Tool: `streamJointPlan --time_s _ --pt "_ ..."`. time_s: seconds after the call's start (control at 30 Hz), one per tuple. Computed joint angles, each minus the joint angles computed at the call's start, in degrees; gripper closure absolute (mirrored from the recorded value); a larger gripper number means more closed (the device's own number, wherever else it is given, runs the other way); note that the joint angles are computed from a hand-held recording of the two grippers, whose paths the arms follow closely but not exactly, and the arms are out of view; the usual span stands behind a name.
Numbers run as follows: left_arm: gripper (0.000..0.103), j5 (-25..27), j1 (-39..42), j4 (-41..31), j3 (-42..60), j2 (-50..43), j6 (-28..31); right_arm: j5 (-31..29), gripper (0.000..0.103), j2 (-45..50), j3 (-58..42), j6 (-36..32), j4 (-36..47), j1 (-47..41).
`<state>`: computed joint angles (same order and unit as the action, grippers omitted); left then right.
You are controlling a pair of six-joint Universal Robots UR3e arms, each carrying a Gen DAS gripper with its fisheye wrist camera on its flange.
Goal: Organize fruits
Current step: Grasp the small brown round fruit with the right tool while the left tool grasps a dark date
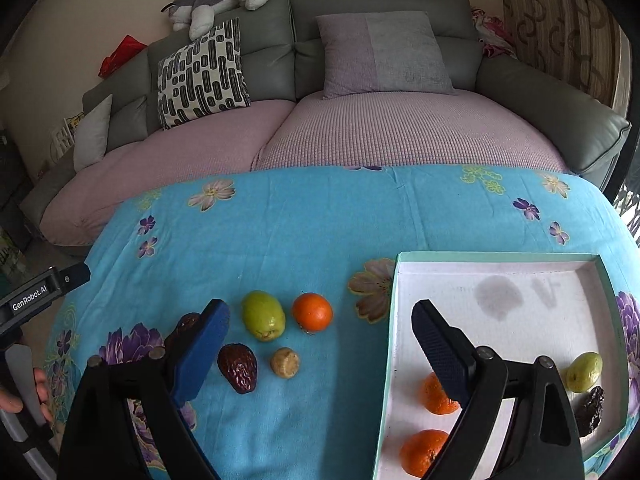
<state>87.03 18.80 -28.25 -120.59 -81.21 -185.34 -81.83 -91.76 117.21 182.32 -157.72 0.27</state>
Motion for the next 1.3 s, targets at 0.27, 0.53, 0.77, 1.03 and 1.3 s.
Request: streamJointPlan --time_s 0.27,0.53,0.77,1.03,1.3 --pt "0.000 -4.4 0.8 8.0 -0.7 -4.4 -1.5 1.4 0.010 3.4 -4.8 -1.7 -0.5 0.0" --pt "0.000 -3.4 -3.6 6.5 2.8 -8.8 -1.6 4.8 0.011 4.0 -3.1 -1.3 0.1 -3.0" --pt "0.005 -5.9 -6.3 2.7 4.9 -11.6 -0.9 6.0 0.035 4.2 -2.9 -2.5 2.0 -2.5" --pt "0.022 -8.3 -9.7 -4.0 8.3 -17.1 0.8 5.4 0.057 8.9 -5.4 -4.1 8.1 0.3" --pt "0.042 -7.9 -12.5 -7.3 10.5 -20.4 1.9 6.7 0.065 12.3 -6.6 -5.3 12.1 0.6"
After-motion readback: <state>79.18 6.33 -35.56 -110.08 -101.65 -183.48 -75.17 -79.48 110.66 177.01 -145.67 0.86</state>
